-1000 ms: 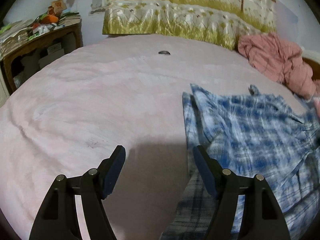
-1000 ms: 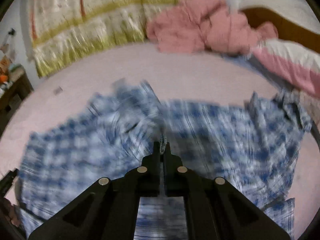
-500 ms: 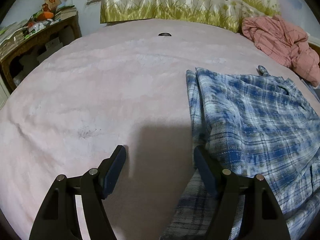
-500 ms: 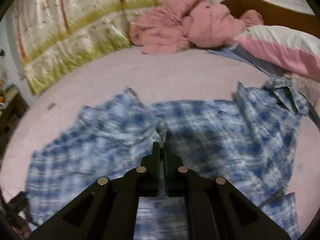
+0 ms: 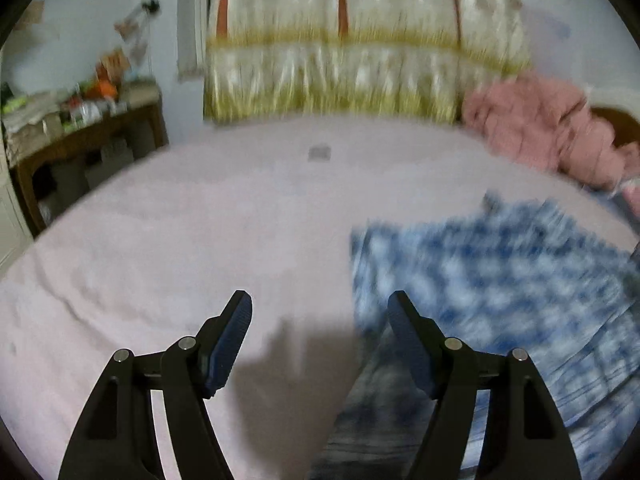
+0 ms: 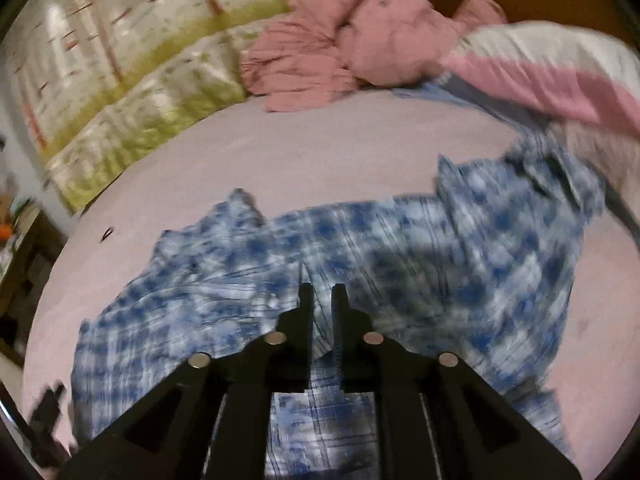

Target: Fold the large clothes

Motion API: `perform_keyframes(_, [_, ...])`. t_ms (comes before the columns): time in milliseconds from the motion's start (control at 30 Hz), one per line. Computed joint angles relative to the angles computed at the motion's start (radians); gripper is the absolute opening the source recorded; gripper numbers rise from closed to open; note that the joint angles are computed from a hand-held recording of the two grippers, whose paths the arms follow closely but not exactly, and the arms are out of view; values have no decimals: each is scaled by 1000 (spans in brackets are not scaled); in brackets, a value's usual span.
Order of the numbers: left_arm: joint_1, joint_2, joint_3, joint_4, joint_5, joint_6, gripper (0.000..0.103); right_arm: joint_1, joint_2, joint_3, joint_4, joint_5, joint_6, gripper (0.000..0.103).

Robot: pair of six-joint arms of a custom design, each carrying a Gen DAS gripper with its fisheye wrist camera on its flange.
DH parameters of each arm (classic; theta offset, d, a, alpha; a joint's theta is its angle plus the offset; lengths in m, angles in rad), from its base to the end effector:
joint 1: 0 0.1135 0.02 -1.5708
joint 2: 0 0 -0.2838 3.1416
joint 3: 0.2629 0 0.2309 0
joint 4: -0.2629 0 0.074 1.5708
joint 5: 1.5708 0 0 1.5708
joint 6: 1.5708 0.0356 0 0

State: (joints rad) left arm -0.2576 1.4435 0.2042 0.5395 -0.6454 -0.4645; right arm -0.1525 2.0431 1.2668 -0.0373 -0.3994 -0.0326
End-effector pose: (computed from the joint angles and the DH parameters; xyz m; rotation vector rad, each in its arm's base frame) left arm 0.1908 -0.0281 0.1377 -0.5423 2.0567 0.3120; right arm 0.4208 -0.0507 0.1752 -0.0476 2.3351 0.3836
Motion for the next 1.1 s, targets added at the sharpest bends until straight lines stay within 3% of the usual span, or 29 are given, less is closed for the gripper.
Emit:
perform_keyframes(67, [-87,-101,-14,-22,-77,-21,73,-10,-65,-50,49,32,-81,27])
perform_keyframes(167, [-331,-213,81,-237,-368,-120,73,-49,-134,-109,151,89,-190,28])
perform_keyframes(233, [-520,-219,219,-415,-566,-169,76,-107,-147,-74,120,44,-210,28])
perform_keyframes(300, [-634,-178,389,-620,-655,-256,87,-165,-150,-34,92,-10,-230,29])
perform_keyframes(333, [-676,-160,448,-641,-673,-249,88,-191,-148,-21,102,-25,-229,31])
perform_keyframes(433, [-756,-80,624,-656,-671,-202,89,-253,-118,28,139,-92,-199,33])
perform_keyframes(500, [-780,-20,687,-539,-655,-96,94,-271,-79,57,157,-102,-210,33])
perform_keyframes(533, [-790,11,708,-497,-663,-71,103,-284,-56,58,188,-99,-194,33])
perform_keyframes(600, [-785,86,741,-370,-658,-7,103,-295,13,140,128,-103,-200,33])
perform_keyframes(767, [-704,230,737,-242,-529,-97,103,-338,135,304,34,-60,-248,35])
perform_keyframes(867, [-652,306,684,-130,-457,-52,103,-375,243,454,-48,-47,-215,38])
perform_keyframes(967, [-604,375,722,-261,-474,-153,103,-393,344,588,-123,-47,-192,39])
perform_keyframes(1100, [-558,381,659,-151,-363,-164,103,-362,442,674,-120,65,-220,41])
